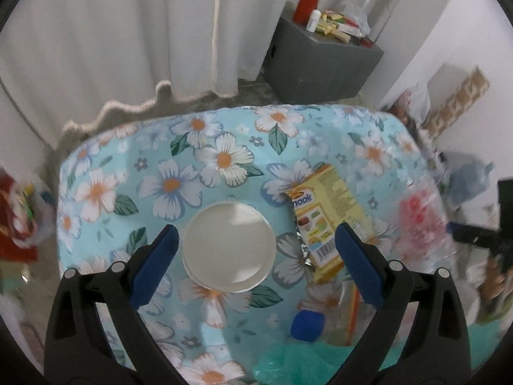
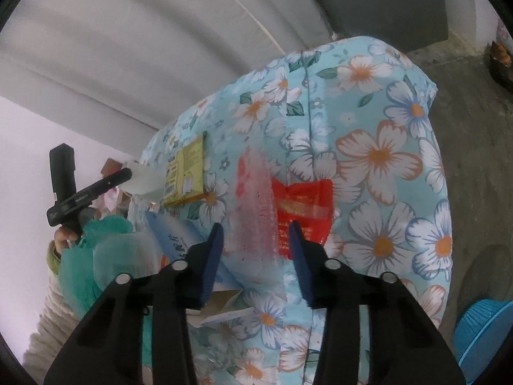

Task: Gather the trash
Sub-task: 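Reach the left gripper down and grasp the white paper cup on the bed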

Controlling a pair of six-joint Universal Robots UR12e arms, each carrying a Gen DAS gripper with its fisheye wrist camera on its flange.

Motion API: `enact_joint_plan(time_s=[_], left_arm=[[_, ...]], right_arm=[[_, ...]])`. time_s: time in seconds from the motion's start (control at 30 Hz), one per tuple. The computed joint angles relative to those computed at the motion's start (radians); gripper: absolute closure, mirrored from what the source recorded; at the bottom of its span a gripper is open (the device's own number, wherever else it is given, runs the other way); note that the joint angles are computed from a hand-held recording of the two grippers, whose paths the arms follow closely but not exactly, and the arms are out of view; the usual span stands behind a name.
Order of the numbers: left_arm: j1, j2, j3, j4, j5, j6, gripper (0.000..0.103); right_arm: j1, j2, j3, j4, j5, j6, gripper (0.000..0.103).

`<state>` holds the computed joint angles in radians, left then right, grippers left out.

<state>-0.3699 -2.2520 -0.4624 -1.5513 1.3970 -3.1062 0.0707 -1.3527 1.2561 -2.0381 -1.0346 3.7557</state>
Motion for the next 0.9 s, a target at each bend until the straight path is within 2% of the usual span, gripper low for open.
enact_joint_plan(time_s=[0.03, 0.1, 0.23, 0.37, 0.5, 0.53, 0.57, 0.63, 0.8, 0.9], left_arm=[[-0.005, 0.003, -0.007, 0.012, 0.021, 0.019, 0.024], [-0.017, 0.001, -0.009, 0.022, 0.086, 0.035, 0.031], [-0.021, 0.01, -0.029, 0.044, 0.13, 0.044, 0.05], [-0.012, 0.015, -0.032, 0.049, 0.111, 0.025, 0.05], [-0.011, 0.032, -0.061, 0.09, 0.129, 0.012, 0.05], [-0.01, 0.036, -0.068, 0.103, 0.13, 0.005, 0.05], [-0.008, 0.043, -0.078, 0.118, 0.132, -0.004, 0.05], [-0.007, 0.054, -0.095, 0.148, 0.138, -0.016, 0.05], [-0.018, 0.104, -0.169, 0.263, 0.206, 0.037, 0.05], [-0.029, 0.15, -0.228, 0.366, 0.245, 0.067, 0.05]], right_arm=[[-0.002, 0.0, 0.001, 0.002, 0.003, 0.0, 0.068], [-0.005, -0.002, 0.006, -0.001, 0.011, 0.004, 0.07], [-0.012, -0.004, 0.017, -0.016, 0.027, 0.024, 0.07], [-0.017, 0.001, 0.017, -0.013, 0.045, 0.025, 0.07], [-0.015, 0.013, 0.005, 0.001, 0.046, 0.015, 0.07], [-0.013, 0.016, 0.001, 0.005, 0.042, 0.007, 0.076], [-0.012, 0.019, -0.005, 0.013, 0.041, -0.007, 0.089], [-0.007, 0.023, -0.012, 0.019, 0.035, -0.011, 0.097], [0.005, 0.01, -0.008, -0.051, -0.014, -0.015, 0.1], [0.012, -0.004, -0.012, -0.095, -0.062, -0.016, 0.1]])
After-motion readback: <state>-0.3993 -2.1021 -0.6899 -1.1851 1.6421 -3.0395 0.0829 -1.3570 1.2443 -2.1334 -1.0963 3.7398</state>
